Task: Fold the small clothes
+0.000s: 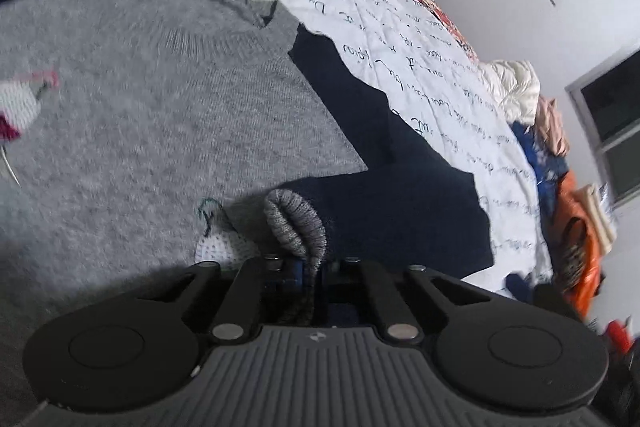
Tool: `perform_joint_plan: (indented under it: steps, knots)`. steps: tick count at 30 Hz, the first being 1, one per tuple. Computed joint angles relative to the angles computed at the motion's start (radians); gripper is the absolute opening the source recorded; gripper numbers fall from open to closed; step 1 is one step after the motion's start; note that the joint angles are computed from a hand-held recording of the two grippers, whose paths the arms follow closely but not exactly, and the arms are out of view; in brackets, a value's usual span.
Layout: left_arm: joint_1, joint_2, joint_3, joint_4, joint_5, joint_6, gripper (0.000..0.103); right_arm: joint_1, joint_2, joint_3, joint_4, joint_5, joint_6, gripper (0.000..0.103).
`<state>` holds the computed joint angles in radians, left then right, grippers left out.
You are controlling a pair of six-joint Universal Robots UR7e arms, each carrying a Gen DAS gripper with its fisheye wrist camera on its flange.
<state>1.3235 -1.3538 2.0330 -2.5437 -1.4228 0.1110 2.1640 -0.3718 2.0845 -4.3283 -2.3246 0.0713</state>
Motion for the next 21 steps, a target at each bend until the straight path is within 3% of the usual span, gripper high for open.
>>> perform_joint_plan:
  steps: [4, 11, 21]
  knots:
    - [-0.028, -0.032, 0.001, -0.025, 0.055, 0.07, 0.006, -0.025, -0.016, 0.013, -0.05, -0.034, -0.008, 0.083]
    - [0.001, -0.099, -0.093, -0.002, 0.112, 0.217, 0.006, -0.058, -0.045, 0.019, -0.039, -0.002, -0.053, 0.083]
    - [0.092, -0.081, -0.248, 0.01, 0.227, 0.274, 0.006, -0.094, -0.031, -0.106, 0.218, 0.008, -0.152, 0.083]
